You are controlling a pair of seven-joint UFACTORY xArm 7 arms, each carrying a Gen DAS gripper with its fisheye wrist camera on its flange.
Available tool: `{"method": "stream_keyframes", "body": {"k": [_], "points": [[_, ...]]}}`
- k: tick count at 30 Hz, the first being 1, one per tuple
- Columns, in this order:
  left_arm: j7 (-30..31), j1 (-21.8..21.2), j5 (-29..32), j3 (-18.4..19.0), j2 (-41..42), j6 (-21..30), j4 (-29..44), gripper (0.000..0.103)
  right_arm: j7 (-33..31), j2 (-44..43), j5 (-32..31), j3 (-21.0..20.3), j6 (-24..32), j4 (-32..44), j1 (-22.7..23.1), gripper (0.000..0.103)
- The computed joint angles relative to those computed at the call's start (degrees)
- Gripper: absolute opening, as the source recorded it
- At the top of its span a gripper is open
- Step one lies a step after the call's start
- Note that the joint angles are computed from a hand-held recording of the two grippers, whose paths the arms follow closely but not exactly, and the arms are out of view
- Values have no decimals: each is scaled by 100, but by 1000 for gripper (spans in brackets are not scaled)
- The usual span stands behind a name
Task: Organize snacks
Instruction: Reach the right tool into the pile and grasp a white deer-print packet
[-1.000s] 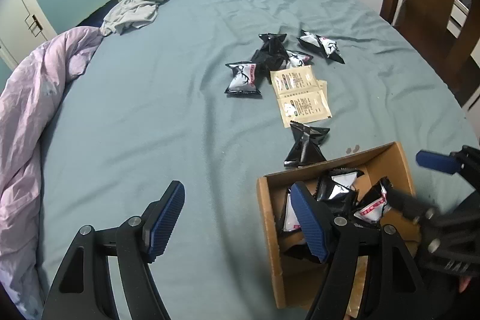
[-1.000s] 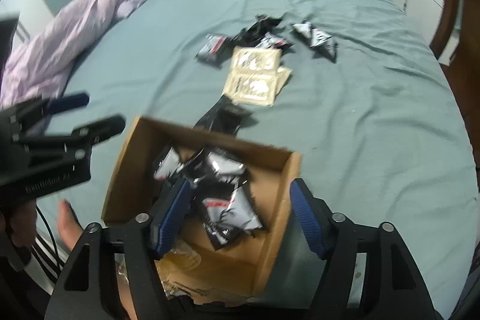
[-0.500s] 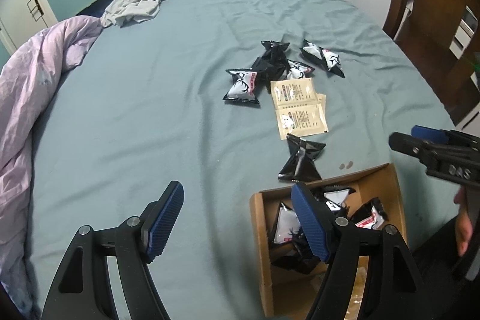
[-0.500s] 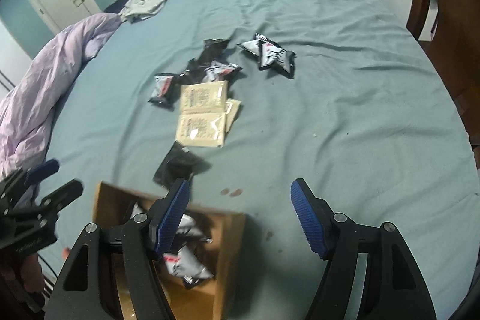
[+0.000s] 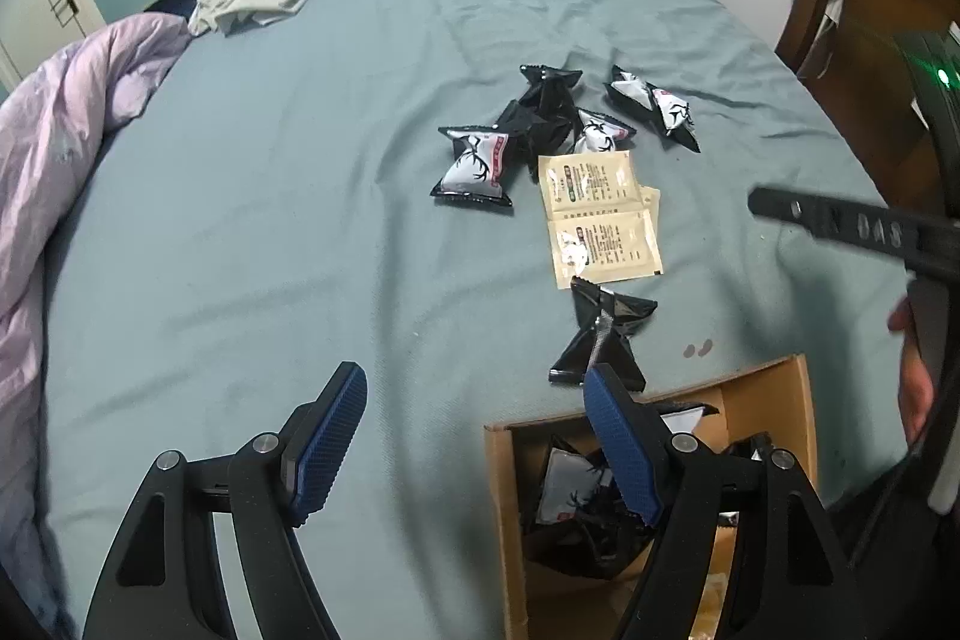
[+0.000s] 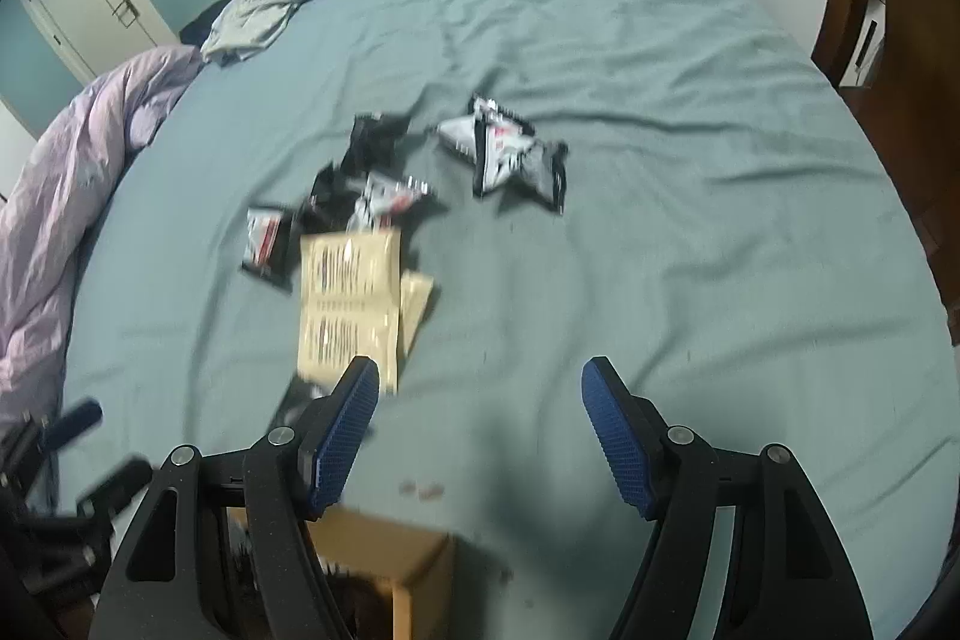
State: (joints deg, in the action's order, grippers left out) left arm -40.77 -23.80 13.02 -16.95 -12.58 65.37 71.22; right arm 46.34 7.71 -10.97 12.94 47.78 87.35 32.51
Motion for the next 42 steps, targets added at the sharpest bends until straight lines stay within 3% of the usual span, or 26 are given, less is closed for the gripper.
{"method": "stream_keyframes", "body": {"k": [9,26,28,30,32,35,42], "points": [[186,-16,-267,79,89,-91,22,77,-173,980,-59,-286,-189,954,-62,69],[383,-15,-529,181,253,-222,28,77,-724,3028,15,-826,803,3549,280,69],[378,-17,-503,172,264,-211,27,77,-812,3210,60,-850,930,3824,305,66],[364,-19,-467,164,271,-188,28,77,-894,3274,202,-811,842,3857,259,45],[346,-18,-446,164,274,-181,17,77,-827,3194,212,-877,737,3697,279,40],[313,-19,-407,159,291,-151,18,77,-720,2904,156,-916,454,3233,285,35],[254,-47,-252,116,351,-110,87,77,-397,1884,159,-755,-221,1987,175,35]]}}
